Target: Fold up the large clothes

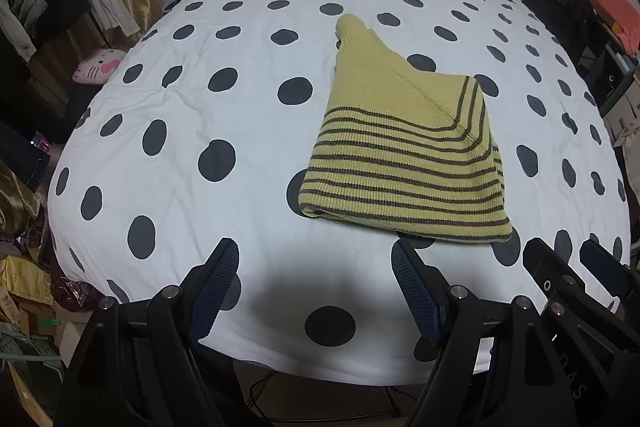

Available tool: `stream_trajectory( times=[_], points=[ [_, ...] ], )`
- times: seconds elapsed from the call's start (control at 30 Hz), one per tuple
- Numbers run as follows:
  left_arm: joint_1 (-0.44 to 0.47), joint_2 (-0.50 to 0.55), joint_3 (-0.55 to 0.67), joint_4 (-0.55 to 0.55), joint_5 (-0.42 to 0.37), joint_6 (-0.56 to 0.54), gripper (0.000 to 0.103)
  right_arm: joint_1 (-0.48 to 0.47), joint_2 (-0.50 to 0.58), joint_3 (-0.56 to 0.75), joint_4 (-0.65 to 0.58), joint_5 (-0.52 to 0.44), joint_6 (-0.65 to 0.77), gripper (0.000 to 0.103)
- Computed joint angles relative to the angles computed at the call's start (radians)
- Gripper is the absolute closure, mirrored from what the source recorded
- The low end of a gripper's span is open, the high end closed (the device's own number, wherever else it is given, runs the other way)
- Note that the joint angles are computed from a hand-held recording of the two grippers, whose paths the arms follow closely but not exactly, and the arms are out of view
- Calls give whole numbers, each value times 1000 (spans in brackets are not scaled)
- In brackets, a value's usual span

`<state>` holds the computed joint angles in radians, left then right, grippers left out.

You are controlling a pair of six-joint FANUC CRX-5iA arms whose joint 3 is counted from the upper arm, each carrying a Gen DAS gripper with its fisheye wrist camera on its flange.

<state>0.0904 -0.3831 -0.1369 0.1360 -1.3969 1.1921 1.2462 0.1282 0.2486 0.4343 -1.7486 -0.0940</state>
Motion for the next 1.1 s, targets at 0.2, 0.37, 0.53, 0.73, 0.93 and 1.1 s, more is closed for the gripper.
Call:
stream_trajectory(
  times=[0.2,0.37,0.53,0.73,0.93,1.1],
  points=[
    [0,5,5,4,-7,-16,24,1,3,11,-5,-11,-12,38],
    [6,10,6,14,-16,-28,24,-2,9,21,-11,-22,-3,38],
    [2,16,8,14,-20,-30,24,-4,13,27,-19,-30,-7,38],
    [-8,17,12,12,-16,-31,24,-5,12,28,-21,-38,-8,38],
    [-17,16,13,13,-16,-28,24,-5,8,26,-21,-42,-13,38],
    [-27,15,18,4,-12,-31,24,-5,5,25,-22,-44,-14,38]
  ],
)
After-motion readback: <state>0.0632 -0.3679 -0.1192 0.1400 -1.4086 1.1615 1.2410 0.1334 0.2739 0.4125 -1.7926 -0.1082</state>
